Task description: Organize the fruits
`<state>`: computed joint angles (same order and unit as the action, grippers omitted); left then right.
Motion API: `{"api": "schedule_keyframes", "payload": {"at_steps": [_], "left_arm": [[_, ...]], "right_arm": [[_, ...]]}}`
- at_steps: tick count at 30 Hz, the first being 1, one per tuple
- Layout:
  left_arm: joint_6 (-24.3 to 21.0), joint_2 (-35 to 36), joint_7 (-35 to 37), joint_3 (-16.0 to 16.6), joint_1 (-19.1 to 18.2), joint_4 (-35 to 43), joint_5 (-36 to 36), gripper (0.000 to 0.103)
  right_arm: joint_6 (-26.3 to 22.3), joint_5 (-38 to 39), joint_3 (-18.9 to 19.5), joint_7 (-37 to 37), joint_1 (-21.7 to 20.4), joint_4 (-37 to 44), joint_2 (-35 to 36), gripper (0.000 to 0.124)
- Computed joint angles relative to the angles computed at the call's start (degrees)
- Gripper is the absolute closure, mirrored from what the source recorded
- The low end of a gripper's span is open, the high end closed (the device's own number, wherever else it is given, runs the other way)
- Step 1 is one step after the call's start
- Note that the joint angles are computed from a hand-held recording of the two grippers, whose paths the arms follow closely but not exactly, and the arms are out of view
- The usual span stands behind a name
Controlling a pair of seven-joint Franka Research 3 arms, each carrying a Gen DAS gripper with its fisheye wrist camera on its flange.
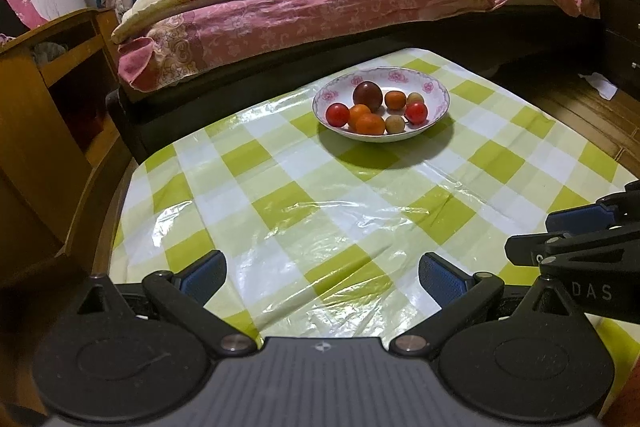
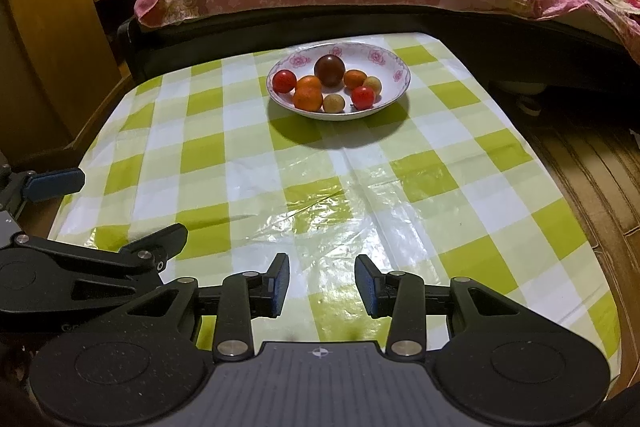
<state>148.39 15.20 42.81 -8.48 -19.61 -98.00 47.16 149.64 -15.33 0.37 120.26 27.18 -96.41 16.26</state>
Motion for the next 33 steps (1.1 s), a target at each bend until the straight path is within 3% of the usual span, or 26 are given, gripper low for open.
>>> {"api": "schedule_keyframes", "payload": {"at_steps": [33], "left_arm": [[-1.5, -0.3, -3.6, 0.3, -0.3, -0.1, 3.4, 0.000]], "right_arm": [[1.4, -2.0, 0.0, 2.0, 0.1, -1.5, -1.1, 0.084]]}}
